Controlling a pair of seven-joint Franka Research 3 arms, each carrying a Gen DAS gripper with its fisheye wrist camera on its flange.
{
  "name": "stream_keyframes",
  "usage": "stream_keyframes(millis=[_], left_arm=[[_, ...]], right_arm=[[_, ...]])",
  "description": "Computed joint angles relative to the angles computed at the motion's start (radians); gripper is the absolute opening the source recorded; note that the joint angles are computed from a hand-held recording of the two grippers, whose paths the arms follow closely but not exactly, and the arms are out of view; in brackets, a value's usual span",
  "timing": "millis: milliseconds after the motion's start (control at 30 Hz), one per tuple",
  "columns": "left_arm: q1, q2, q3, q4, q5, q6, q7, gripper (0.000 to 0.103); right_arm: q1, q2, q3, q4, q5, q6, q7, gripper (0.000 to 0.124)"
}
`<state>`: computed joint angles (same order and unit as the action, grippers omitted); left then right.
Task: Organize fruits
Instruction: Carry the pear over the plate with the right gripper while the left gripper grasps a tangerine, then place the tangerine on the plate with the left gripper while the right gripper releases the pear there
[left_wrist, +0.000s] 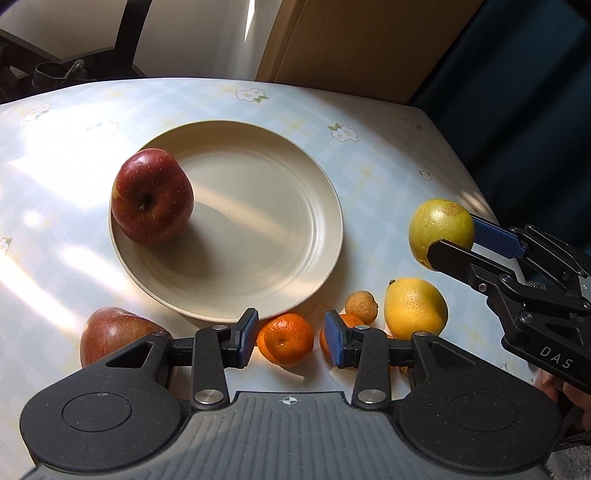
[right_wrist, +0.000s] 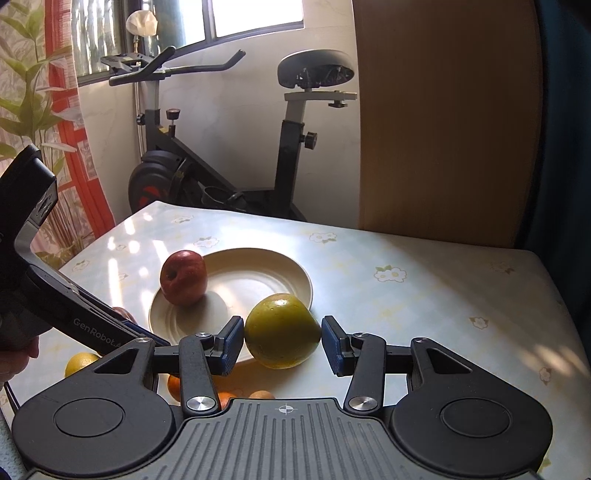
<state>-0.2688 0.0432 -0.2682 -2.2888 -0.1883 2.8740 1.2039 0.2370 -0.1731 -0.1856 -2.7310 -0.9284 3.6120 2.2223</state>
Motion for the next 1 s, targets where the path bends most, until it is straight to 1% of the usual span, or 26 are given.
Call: stream_keyframes(millis=[67,200,333,400,467,533,600,733,833,900,1000], left_arm=[[0.004,0.013,-0.007,0.009,-0.051,-0.014,0.032,0.041],[0.007,0.026,-0.010,0.016,-0.056,-0.023,0.022,0.041],[0.003,0.026,-0.007,0.015,-0.011,-0.029,-0.017,0.041],[0.002,0.048,-0.001,0.037,0.028,-0.045,-0.049,0.041],[0.005,0.056,-0.003,0.045,0.042,-0.062,-0.070,0.041],[0.014,0.058,-0.015,0.038,0.005,-0.057,-0.050,0.042],[0.014,0.059,-0.017,0.033,0.004,-0.049,-0.058,0.041],[0.027,0.070,-0.032,0.019,-0.044,0.000,-0.026,0.042],[0.028,0.055,-0.037,-0.002,-0.042,0.019,0.000,0.041],[0.024,0.041,-0.031,-0.009,-0.027,0.020,-0.007,0.041],[0.019,0.006,-0.029,-0.030,-0.038,0.032,0.008,0.041]], right_arm=[[0.001,0.001,0.000,0.002,0.002,-0.006,0.003,0.042],[0.002,0.004,-0.002,0.004,0.000,-0.008,0.013,0.042],[0.000,0.012,-0.001,0.013,-0.011,-0.009,0.025,0.042],[-0.004,0.012,0.003,0.012,-0.009,-0.008,0.023,0.042],[-0.005,0.012,0.004,0.012,-0.011,-0.006,0.024,0.042],[-0.006,0.013,0.007,0.011,-0.009,-0.003,0.024,0.042],[-0.007,0.013,0.010,0.009,-0.010,-0.004,0.026,0.042],[-0.007,0.010,0.009,0.006,-0.016,-0.006,0.033,0.042],[-0.004,0.010,0.000,0.011,-0.033,-0.007,0.046,0.042],[-0.007,0.007,0.002,0.010,-0.035,-0.010,0.047,0.042],[-0.007,0.008,-0.001,0.016,-0.052,-0.011,0.058,0.042]])
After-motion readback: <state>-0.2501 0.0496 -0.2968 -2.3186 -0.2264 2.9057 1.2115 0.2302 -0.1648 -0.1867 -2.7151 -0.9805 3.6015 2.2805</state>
